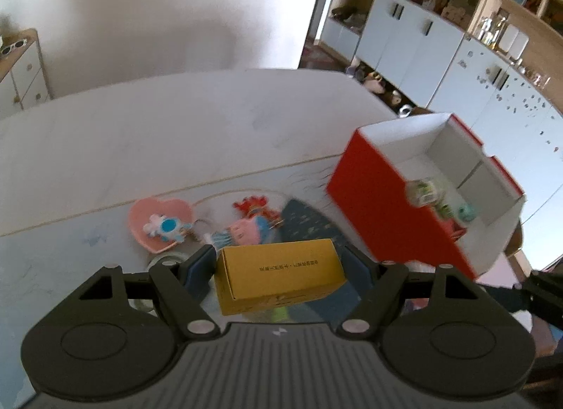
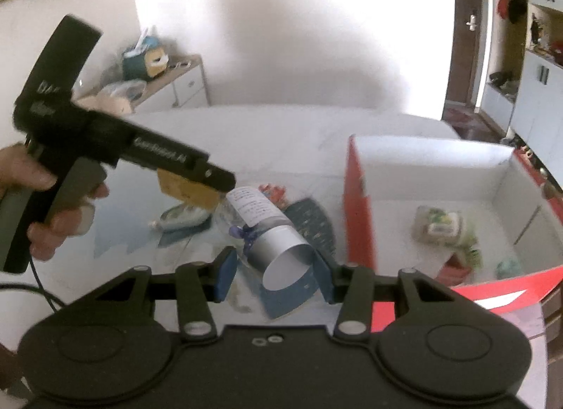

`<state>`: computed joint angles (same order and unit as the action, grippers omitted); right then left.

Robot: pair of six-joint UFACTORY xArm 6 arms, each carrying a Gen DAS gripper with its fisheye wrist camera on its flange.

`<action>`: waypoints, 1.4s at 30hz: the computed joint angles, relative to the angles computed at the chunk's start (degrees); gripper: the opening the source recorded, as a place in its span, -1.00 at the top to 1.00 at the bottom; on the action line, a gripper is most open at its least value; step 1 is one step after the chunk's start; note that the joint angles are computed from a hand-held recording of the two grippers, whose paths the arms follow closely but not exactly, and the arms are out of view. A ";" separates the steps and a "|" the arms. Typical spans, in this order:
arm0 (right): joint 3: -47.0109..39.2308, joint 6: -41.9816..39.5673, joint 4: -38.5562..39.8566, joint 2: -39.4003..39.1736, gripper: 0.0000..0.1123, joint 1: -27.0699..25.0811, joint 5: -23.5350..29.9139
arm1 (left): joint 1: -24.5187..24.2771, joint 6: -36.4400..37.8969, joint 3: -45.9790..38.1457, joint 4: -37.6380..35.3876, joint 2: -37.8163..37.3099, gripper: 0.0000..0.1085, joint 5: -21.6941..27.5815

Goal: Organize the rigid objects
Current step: 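Lift the yellow box with the left tool while the right tool carries the bottle over the box, then open the right tool to drop the bottle while the left tool lowers and releases the yellow box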

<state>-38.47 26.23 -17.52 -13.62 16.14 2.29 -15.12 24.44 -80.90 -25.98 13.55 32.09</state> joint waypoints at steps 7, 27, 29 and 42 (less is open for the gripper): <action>0.50 -7.58 5.16 -0.81 0.17 -3.70 -1.73 | -2.88 -1.80 -0.33 0.36 -1.63 -0.44 -0.70; -3.76 -56.32 50.09 2.23 0.28 -10.65 1.19 | -14.14 -15.00 -9.82 10.52 5.50 -0.44 -1.25; -4.77 -61.46 55.35 2.94 0.29 -11.71 1.82 | -14.92 -17.06 -12.24 11.37 7.47 -0.44 0.02; -11.94 -65.80 58.27 12.30 0.37 -19.49 5.89 | -19.61 -27.39 -29.70 22.89 21.15 -0.44 7.64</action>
<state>-50.41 -39.57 40.75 -1.31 -3.35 8.18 -34.73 -2.95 -110.60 -3.09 34.71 39.73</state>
